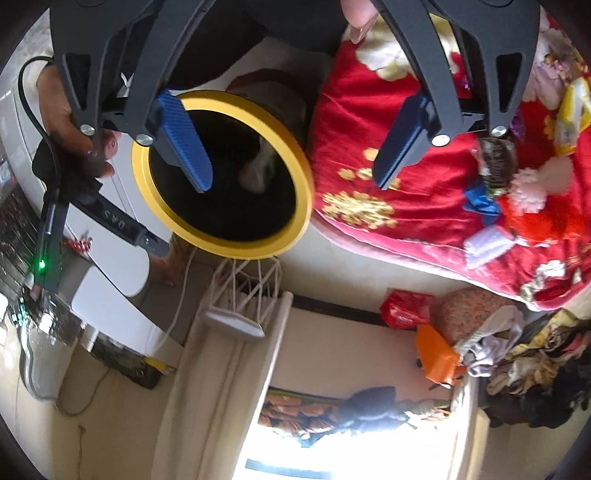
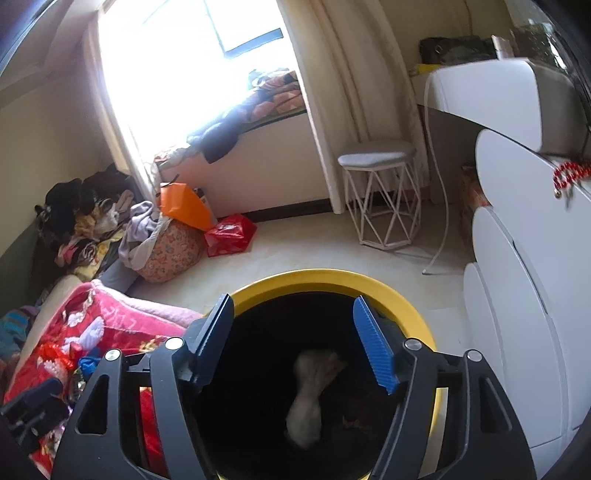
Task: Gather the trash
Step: 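Move both open tools back over the trash on the bedspread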
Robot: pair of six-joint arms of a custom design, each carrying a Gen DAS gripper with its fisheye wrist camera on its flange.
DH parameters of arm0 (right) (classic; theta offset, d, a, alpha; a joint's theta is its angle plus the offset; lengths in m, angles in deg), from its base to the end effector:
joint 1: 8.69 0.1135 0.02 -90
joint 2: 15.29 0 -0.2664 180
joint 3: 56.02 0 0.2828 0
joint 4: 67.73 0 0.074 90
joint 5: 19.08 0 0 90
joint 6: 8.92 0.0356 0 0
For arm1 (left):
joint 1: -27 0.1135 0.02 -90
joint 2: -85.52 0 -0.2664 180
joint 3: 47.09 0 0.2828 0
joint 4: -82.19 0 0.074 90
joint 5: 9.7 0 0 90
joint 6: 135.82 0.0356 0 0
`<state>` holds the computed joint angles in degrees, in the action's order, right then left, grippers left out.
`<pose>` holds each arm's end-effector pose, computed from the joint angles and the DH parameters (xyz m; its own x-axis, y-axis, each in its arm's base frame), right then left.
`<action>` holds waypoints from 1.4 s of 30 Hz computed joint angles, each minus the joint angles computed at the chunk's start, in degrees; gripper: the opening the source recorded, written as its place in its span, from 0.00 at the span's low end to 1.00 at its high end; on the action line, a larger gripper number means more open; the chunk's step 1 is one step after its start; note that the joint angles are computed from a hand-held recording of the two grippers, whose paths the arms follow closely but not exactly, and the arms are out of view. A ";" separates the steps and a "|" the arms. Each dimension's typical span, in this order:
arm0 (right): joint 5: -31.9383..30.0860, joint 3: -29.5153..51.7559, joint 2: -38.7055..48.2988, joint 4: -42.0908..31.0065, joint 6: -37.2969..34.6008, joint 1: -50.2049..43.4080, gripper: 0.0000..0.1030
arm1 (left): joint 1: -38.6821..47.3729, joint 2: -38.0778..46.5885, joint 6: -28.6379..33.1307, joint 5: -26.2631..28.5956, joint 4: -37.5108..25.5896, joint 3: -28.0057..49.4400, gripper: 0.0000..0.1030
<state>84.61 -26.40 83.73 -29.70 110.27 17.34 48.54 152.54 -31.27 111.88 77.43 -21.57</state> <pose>0.2319 0.1039 0.0554 -0.5277 0.2696 -0.8055 0.0144 0.9510 0.3089 0.1928 0.0561 0.0960 -0.6444 -0.0243 -0.7643 0.1921 0.9623 -0.1925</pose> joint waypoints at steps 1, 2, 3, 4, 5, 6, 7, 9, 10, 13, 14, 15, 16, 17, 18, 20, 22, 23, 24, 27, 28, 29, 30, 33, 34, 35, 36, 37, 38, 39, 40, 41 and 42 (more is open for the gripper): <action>0.32 0.09 -0.49 -0.35 -0.07 0.70 0.65 | 1.41 -1.10 0.29 0.77 -0.86 0.05 0.81; 0.81 0.12 -1.08 -0.60 -0.12 1.89 0.66 | 2.15 -1.66 0.47 1.18 -1.27 -0.02 0.83; 0.92 0.24 -1.53 -0.94 -0.24 2.56 0.67 | 3.56 -2.65 0.88 2.00 -2.01 -0.13 0.84; 1.40 0.40 -2.07 -1.40 -0.32 3.72 0.67 | 5.10 -3.39 1.42 2.81 -2.78 -0.15 0.85; 1.85 0.58 -2.62 -1.87 -0.35 4.97 0.68 | 6.31 -3.76 1.97 3.44 -3.41 -0.09 0.85; 1.87 0.67 -3.16 -2.22 -0.56 5.85 0.69 | 8.02 -4.39 2.72 4.28 -4.22 -0.09 0.85; 2.18 0.79 -3.74 -2.69 -0.66 6.85 0.70 | 9.70 -4.78 3.55 5.06 -5.16 0.16 0.85; 2.87 1.17 -4.43 -3.30 -0.89 9.18 0.71 | 13.35 -5.37 5.21 6.72 -6.79 0.62 0.85; 3.32 1.24 -4.66 -3.34 -1.00 10.35 0.72 | 14.83 -5.29 5.96 7.46 -7.45 1.08 0.85; 4.68 2.14 -5.44 -4.35 -1.37 13.92 0.75 | 19.93 -5.33 7.96 9.72 -9.11 2.25 0.86; 5.20 2.40 -5.46 -4.53 -1.30 15.04 0.75 | 21.12 -4.93 8.44 10.29 -9.40 2.74 0.86; 5.42 2.65 -5.57 -4.71 -1.39 16.12 0.76 | 22.66 -4.43 8.93 11.00 -9.73 3.34 0.86; 5.73 2.93 -5.68 -4.98 -1.44 17.20 0.76 | 23.81 -3.79 9.18 11.52 -9.75 3.84 0.86; 6.17 3.25 -5.79 -5.34 -1.46 18.32 0.77 | 24.88 -3.10 9.49 12.01 -9.77 4.35 0.86; 6.39 3.75 -5.77 -5.78 -1.59 19.07 0.78 | 26.05 -2.12 9.73 12.50 -9.69 5.04 0.87; 7.09 4.72 -5.50 -6.46 -1.98 21.01 0.79 | 27.74 -0.21 9.92 13.12 -9.41 6.32 0.87; 7.69 5.89 -5.06 -7.50 -2.05 22.87 0.79 | 29.73 1.84 9.99 13.96 -8.96 7.78 0.87; 7.86 6.67 -4.60 -7.92 -2.09 23.77 0.79 | 30.61 2.69 10.13 14.36 -8.82 8.40 0.87; 8.08 7.41 -4.11 -8.35 -2.03 24.72 0.80 | 31.44 3.47 10.01 14.60 -8.51 9.04 0.87; 8.33 9.93 -2.55 -10.03 -1.77 27.03 0.80 | 33.67 6.08 9.85 15.13 -7.92 11.14 0.87; 8.07 10.57 -2.32 -10.59 -1.88 27.52 0.80 | 34.56 7.16 9.74 15.38 -7.74 11.99 0.87; 8.09 11.20 -1.97 -11.01 -2.00 28.15 0.80 | 35.34 8.26 9.44 15.47 -7.42 12.83 0.87; 8.06 12.17 -1.31 -11.45 -2.41 29.05 0.80 | 35.73 9.05 9.13 15.43 -7.13 13.42 0.87; 7.19 14.36 0.56 -12.26 -2.87 30.61 0.80 | 37.39 12.45 8.13 15.18 -6.41 15.98 0.87; 6.95 14.96 1.07 -12.54 -2.80 31.04 0.80 | 38.21 13.65 7.91 15.23 -6.31 16.88 0.87; 6.59 15.77 1.77 -12.90 -2.78 31.53 0.80 | 38.70 14.52 7.69 15.21 -6.27 17.61 0.88; 6.27 16.59 2.44 -13.29 -2.84 31.99 0.80 | 39.37 15.88 7.40 15.08 -6.18 18.64 0.88; 6.02 17.48 3.17 -13.69 -2.94 32.39 0.80 | 40.01 17.39 7.10 14.92 -6.10 19.80 0.88; 5.97 18.34 3.95 -14.01 -3.00 32.88 0.80 | 40.47 18.53 6.81 14.83 -5.86 20.62 0.88; 5.49 19.47 5.00 -14.45 -3.25 33.35 0.80 | 41.17 19.95 6.38 14.68 -5.54 21.62 0.88; 5.23 20.19 5.65 -14.84 -3.30 33.73 0.80 | 41.82 21.39 6.10 14.58 -5.52 22.70 0.88; 4.75 21.11 6.64 -15.15 -3.46 34.06 0.80 | 42.37 22.31 6.07 14.59 -5.55 23.32 0.88; 4.29 22.08 7.50 -15.56 -3.63 34.27 0.80 | 42.92 23.68 5.74 14.40 -5.43 24.34 0.88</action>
